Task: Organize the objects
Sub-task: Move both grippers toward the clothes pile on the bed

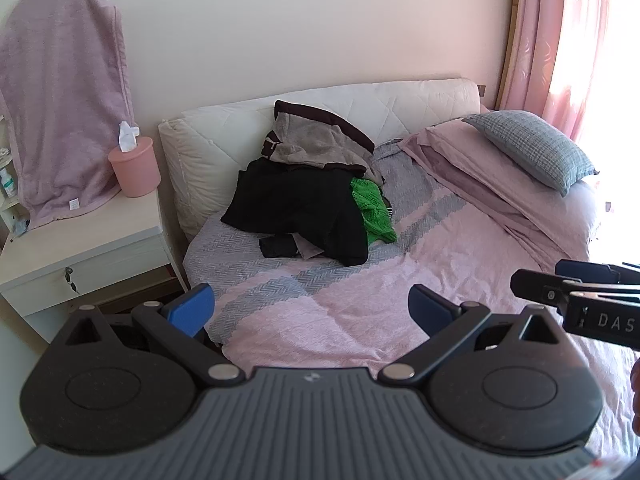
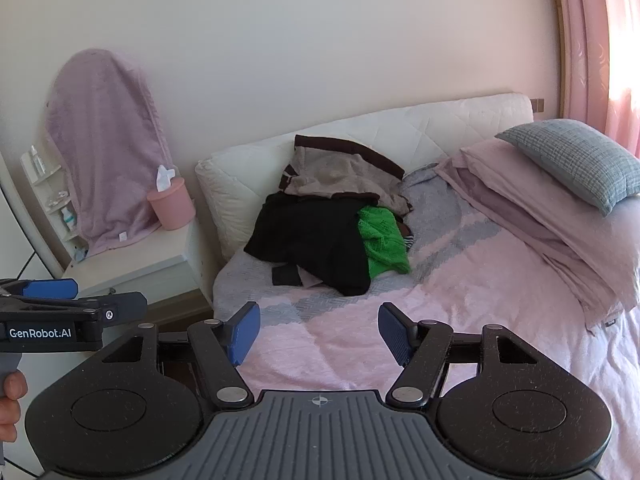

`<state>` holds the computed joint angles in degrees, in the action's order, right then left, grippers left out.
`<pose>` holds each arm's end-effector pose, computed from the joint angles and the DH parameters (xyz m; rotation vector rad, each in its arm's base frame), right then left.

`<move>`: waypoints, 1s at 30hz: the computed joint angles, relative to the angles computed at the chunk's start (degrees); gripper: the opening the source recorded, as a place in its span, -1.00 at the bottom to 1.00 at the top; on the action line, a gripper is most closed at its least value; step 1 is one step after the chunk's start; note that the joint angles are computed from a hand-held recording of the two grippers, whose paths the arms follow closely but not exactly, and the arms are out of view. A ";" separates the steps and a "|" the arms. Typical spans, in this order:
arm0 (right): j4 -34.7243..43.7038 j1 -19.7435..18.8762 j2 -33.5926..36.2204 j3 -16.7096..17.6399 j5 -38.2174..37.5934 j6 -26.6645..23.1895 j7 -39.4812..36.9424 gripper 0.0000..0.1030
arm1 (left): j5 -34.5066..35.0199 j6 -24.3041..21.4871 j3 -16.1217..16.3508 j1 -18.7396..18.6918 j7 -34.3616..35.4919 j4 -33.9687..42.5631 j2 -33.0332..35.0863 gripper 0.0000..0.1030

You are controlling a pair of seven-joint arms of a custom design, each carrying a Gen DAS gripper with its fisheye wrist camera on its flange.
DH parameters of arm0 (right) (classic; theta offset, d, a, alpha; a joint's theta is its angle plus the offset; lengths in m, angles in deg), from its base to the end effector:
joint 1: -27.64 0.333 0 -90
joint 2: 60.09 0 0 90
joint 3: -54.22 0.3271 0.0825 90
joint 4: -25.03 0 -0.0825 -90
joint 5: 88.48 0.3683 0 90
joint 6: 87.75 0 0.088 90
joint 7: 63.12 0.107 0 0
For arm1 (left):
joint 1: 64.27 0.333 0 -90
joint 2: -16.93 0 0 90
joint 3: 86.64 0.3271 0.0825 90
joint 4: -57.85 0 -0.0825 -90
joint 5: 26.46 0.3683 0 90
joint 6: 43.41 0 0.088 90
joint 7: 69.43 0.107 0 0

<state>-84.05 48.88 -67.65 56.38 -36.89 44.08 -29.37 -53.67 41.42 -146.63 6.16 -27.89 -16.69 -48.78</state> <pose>0.4956 0.2339 0.6351 -2.0966 0.6733 -0.0549 0.3461 -0.4433 0.7036 -2.1117 0.9559 -0.4209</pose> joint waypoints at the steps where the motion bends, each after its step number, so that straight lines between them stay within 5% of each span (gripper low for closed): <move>1: 0.15 -0.02 0.14 -0.01 -0.02 -0.01 0.02 0.22 | -0.12 0.13 -0.06 0.08 0.08 -0.05 0.01 0.97; 20: 5.53 -0.80 5.13 2.01 -2.78 0.99 4.52 0.22 | 0.07 3.85 -1.59 0.52 2.68 -3.23 1.69 0.97; 30: 10.28 -1.46 11.30 4.22 -6.13 4.28 10.84 0.22 | 1.42 12.28 -4.07 -2.42 5.53 -12.62 5.58 0.97</move>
